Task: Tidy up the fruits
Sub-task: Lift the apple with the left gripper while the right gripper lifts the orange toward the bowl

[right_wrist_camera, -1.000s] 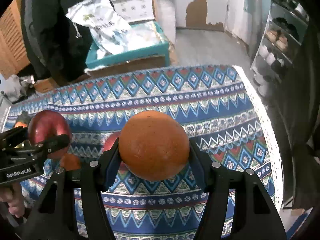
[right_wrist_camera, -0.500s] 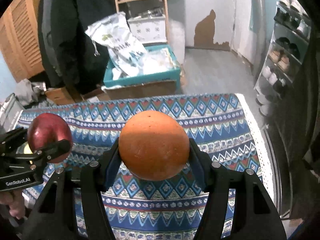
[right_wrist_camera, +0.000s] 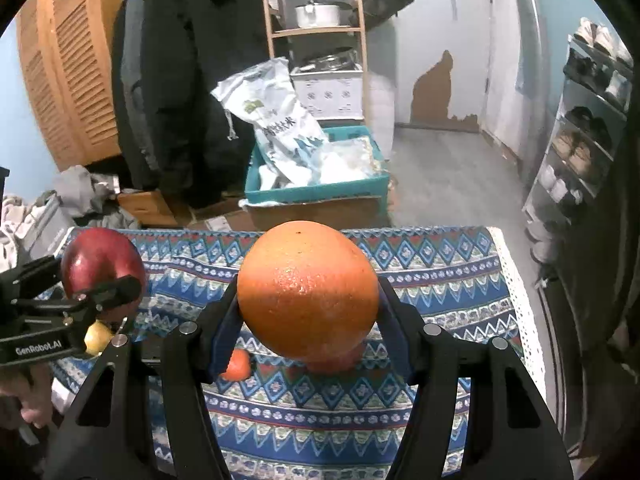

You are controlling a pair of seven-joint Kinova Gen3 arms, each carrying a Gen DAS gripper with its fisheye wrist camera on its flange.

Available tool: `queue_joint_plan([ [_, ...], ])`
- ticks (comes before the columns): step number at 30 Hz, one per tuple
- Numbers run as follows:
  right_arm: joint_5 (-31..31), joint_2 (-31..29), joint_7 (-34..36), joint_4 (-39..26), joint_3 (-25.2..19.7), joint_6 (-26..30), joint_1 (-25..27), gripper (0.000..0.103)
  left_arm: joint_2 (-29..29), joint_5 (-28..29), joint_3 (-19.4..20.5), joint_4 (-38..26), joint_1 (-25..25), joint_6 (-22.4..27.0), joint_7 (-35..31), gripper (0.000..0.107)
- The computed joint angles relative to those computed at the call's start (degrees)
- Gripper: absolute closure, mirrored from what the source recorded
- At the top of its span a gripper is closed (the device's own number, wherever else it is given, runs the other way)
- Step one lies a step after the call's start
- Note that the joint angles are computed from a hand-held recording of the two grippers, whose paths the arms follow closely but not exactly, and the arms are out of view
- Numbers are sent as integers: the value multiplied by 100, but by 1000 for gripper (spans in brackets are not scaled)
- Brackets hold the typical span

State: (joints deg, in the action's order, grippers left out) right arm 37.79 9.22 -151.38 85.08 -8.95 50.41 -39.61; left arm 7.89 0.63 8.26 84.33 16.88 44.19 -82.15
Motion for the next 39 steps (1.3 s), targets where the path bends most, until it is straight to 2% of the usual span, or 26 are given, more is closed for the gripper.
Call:
queue_joint_plan([
  [16, -106, 387, 359, -575, 51, -138, -318, 40, -367, 338, -200, 384, -530, 69, -231, 39],
  [23, -608, 756, 813, -970, 176, -289, -364, 40, -438, 258, -314, 592, -775, 40, -275, 39],
  [27, -922, 1015, 1115, -1283, 241, -350, -396, 40, -397, 436, -398, 674, -985, 78, -416, 39],
  [39, -1577, 1788, 1910, -2292, 458, -229, -639, 40, -287, 522, -526, 964, -1340, 33, -600, 39],
])
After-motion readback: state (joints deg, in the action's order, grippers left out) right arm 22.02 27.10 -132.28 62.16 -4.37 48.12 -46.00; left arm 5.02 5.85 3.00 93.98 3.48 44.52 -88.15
